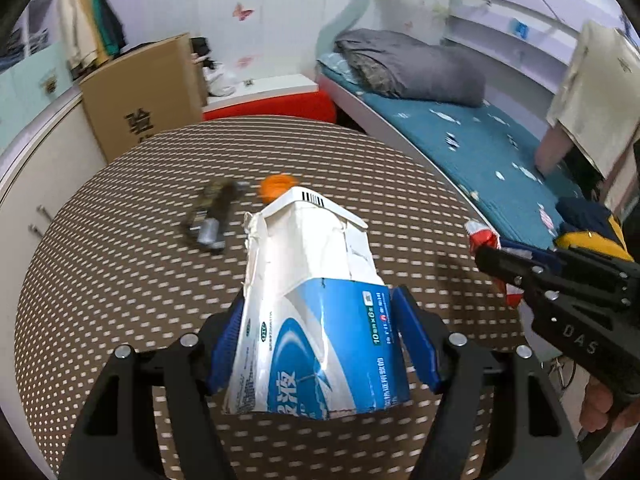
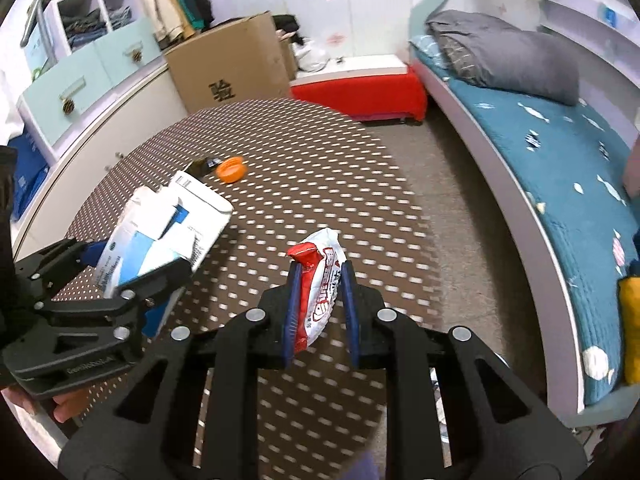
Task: Collect trash
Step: 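Carry the medicine box and red wrapper with both tools over the bucket, then open both tools to drop the box and wrapper into the bucket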
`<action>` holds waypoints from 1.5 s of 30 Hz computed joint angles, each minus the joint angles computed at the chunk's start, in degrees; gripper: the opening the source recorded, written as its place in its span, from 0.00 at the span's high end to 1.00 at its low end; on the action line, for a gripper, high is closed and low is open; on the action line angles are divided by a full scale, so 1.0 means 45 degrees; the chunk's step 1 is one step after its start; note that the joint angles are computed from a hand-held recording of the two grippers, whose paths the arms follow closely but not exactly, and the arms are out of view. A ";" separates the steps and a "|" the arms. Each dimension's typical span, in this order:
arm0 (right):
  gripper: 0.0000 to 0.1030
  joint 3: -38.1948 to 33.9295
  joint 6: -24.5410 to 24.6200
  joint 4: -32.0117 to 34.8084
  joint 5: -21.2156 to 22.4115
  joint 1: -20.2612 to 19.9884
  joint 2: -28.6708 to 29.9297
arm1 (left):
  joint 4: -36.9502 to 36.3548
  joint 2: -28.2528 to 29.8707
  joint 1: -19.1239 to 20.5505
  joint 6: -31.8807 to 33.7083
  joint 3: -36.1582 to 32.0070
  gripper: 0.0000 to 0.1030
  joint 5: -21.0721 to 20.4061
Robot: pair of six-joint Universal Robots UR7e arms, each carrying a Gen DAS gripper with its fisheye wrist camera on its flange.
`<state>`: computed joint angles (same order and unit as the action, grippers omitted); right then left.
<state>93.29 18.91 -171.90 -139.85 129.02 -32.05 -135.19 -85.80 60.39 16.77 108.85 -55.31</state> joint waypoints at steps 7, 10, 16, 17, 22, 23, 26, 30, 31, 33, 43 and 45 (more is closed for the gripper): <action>0.80 0.1810 0.0893 -0.0888 -0.0745 -0.0098 -0.1162 | 0.0022 0.0459 -0.0756 0.0022 0.0541 0.32 -0.0423; 0.81 0.2571 0.1334 -0.1130 -0.1034 -0.0148 -0.1636 | -0.0019 0.0627 -0.1135 -0.0014 0.0866 0.32 -0.0632; 0.80 0.4221 0.2414 -0.1550 -0.1608 -0.0236 -0.2618 | -0.0084 0.0833 -0.1924 -0.0062 0.1549 0.32 -0.0988; 0.80 0.4443 0.2677 -0.1520 -0.1703 -0.0237 -0.2743 | -0.0122 0.0914 -0.2086 -0.0104 0.1666 0.32 -0.1042; 0.80 0.5855 0.3888 -0.1641 -0.2049 -0.0343 -0.3650 | -0.0259 0.1259 -0.2769 -0.0313 0.2168 0.32 -0.1317; 0.80 0.6027 0.4145 -0.1561 -0.2126 -0.0343 -0.3773 | -0.0255 0.1303 -0.2887 -0.0377 0.2262 0.32 -0.1404; 0.80 0.6856 0.5075 -0.1385 -0.2276 -0.0432 -0.4324 | -0.0266 0.1538 -0.3247 -0.0534 0.2553 0.32 -0.1677; 0.80 0.7801 0.6199 -0.1073 -0.2384 -0.0616 -0.4969 | -0.0311 0.2004 -0.3635 -0.0756 0.2863 0.31 -0.1946; 0.80 0.7996 0.6448 -0.1006 -0.2394 -0.0650 -0.5091 | -0.0326 0.2155 -0.3736 -0.0808 0.2936 0.31 -0.1997; 0.80 0.8447 0.6882 -0.0974 -0.2365 -0.0783 -0.5376 | -0.0369 0.2360 -0.3875 -0.0836 0.3060 0.31 -0.2034; 0.80 1.0177 0.9157 -0.0459 -0.2271 -0.1110 -0.6420 | -0.0562 0.3770 -0.4464 -0.1247 0.3480 0.22 -0.2527; 0.80 1.0359 0.9308 -0.0429 -0.2265 -0.1163 -0.6522 | -0.0325 0.4001 -0.4479 -0.1636 0.3392 0.20 -0.2285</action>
